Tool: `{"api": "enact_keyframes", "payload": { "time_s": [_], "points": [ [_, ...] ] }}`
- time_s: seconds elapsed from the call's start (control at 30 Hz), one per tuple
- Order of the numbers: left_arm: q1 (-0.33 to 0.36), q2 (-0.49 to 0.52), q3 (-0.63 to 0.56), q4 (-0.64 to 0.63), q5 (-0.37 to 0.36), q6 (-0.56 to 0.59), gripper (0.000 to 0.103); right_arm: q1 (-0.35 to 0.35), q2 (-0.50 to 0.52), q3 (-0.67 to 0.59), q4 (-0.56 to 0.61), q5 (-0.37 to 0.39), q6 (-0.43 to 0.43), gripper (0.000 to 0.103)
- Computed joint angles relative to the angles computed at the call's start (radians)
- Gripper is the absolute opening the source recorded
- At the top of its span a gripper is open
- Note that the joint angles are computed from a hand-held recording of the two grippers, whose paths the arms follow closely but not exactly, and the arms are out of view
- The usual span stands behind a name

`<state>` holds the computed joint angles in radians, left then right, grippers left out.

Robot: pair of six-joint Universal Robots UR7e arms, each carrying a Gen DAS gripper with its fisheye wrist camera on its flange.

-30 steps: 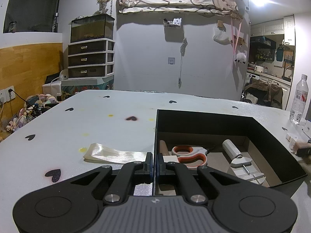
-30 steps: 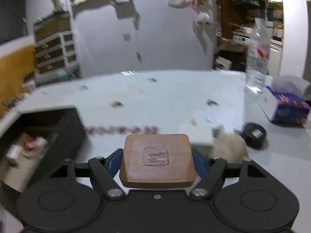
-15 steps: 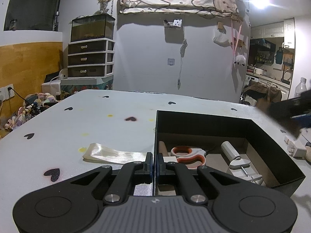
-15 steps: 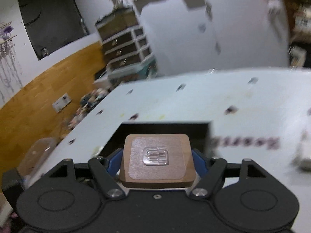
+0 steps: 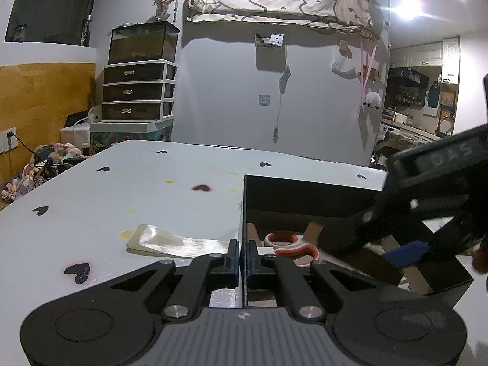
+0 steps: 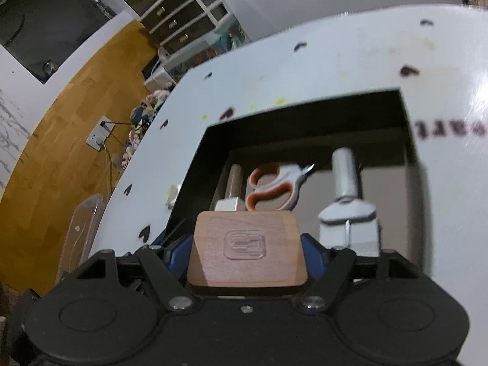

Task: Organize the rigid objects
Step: 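Carry the wooden coaster into the black box and open the right tool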

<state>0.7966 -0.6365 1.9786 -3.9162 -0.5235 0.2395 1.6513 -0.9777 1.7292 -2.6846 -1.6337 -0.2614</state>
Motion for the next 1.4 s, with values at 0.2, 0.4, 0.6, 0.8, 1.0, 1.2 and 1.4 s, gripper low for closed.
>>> {"api": "enact_keyframes", "payload": {
  "time_s": [0.2,0.4,0.6,0.8,1.0,1.2,1.4],
  "points": [
    [0.000,0.000,-0.001,0.002,0.001,-0.001,0.004,0.011,0.019,0.006,-0.055,-0.067,0.022,0.075],
    [-0.001,0.001,-0.001,0.003,0.000,-0.001,0.005,0.022,0.021,0.006,-0.055,-0.097,-0.003,0.082],
    [-0.003,0.003,-0.002,0.004,0.003,-0.001,0.005,0.025,-0.005,0.027,-0.065,-0.080,-0.047,0.083],
    [-0.004,0.002,-0.001,0.005,0.005,-0.003,0.004,0.026,-0.029,0.051,-0.072,-0.063,-0.091,0.083],
    [-0.004,0.002,-0.001,0.007,0.007,-0.003,0.005,0.026,-0.053,0.075,-0.084,-0.051,-0.112,0.086],
    [-0.003,0.000,-0.001,0.009,0.009,-0.003,0.004,0.021,-0.079,0.102,-0.122,-0.042,-0.128,0.087],
    [-0.004,0.001,-0.001,0.013,0.021,-0.003,0.004,0.014,-0.106,0.133,-0.170,-0.027,-0.151,0.089]
  ]
}}
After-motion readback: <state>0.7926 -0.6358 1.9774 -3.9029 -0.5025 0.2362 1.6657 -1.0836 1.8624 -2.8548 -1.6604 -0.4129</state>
